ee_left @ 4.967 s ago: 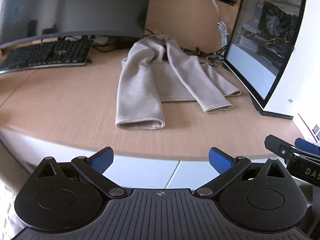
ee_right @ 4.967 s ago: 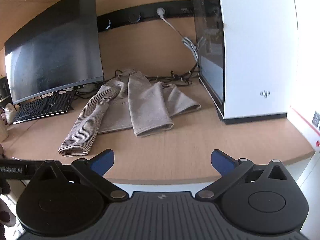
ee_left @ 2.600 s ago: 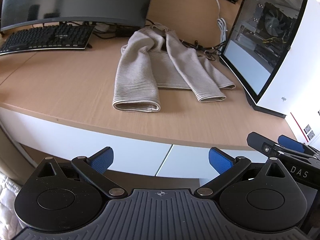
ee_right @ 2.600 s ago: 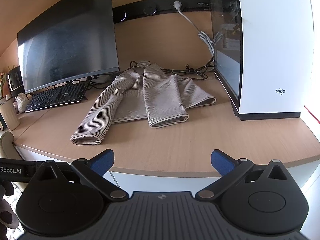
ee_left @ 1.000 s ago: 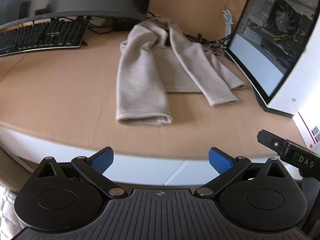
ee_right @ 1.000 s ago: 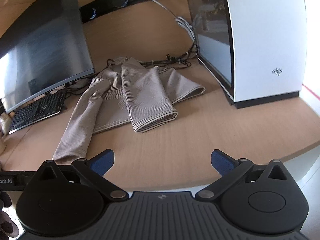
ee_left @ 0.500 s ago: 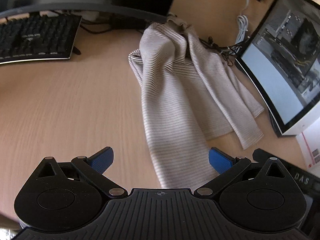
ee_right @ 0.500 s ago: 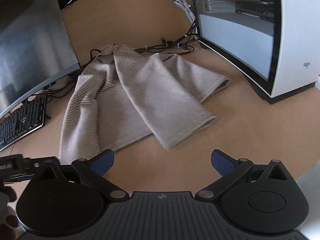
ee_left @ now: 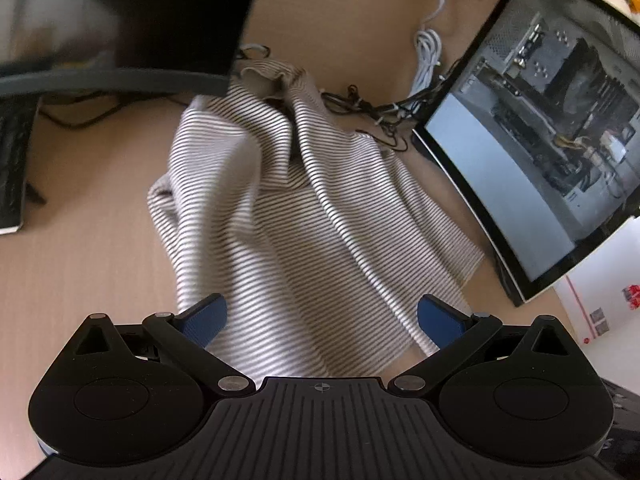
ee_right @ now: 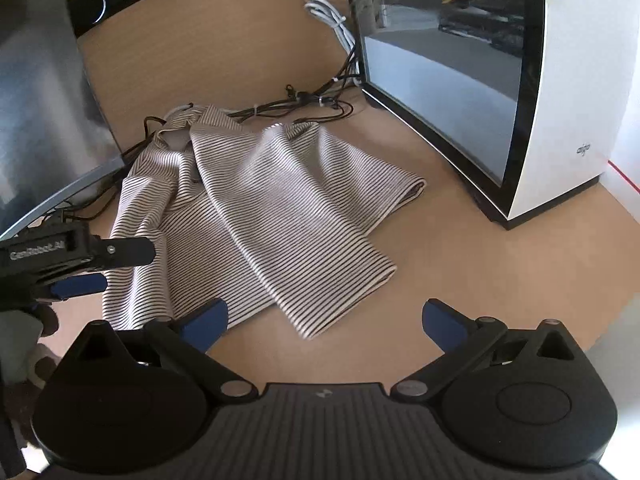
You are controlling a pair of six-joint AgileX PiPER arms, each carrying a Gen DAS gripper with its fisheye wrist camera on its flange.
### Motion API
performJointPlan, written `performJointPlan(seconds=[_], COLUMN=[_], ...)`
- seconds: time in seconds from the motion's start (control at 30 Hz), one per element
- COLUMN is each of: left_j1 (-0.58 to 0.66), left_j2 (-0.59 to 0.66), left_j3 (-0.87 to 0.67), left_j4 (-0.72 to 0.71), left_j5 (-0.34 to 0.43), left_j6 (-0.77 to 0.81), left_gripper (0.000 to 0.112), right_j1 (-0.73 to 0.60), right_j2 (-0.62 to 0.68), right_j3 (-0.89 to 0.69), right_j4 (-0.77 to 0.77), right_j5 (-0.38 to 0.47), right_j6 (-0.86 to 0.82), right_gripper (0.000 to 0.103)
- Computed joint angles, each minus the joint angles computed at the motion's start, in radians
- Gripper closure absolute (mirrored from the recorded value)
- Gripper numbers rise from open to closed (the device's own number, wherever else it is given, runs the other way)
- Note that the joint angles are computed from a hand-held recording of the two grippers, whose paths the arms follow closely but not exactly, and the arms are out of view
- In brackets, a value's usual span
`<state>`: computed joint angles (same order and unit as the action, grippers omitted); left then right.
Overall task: Fold clothes
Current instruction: 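Move both open grippers down toward the crumpled striped sweater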
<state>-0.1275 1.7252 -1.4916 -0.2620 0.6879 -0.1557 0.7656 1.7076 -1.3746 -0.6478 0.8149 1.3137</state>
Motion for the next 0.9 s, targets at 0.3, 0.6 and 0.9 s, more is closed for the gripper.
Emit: performJointPlan(seconds=[0.3,0.6,0.9], left_j1=[-0.109,-0.127,-0.088], left_j2=[0.138,0.308,0.16], left_j3=[-0.188,-0.348,-0.116], left_j4=[0.304,0.311,0.138], left_j5=[0.107,0.149,0.058], left_j6=[-0.31,-0.281,-0.101], left_gripper=[0.009,0.009,0.009], right_j1=[-0.274,-0.456,-0.478], right_j2=[0.058,0.368,0.552], right_j3=[-0.01,-0.389,-0.679], right_j4=[0.405,0.982,1.107], right_j5=[-0.321,-0.248,0.018], right_j6=[-0.557,-1.152,-1.307], right_gripper=[0.0,0.0,0.0])
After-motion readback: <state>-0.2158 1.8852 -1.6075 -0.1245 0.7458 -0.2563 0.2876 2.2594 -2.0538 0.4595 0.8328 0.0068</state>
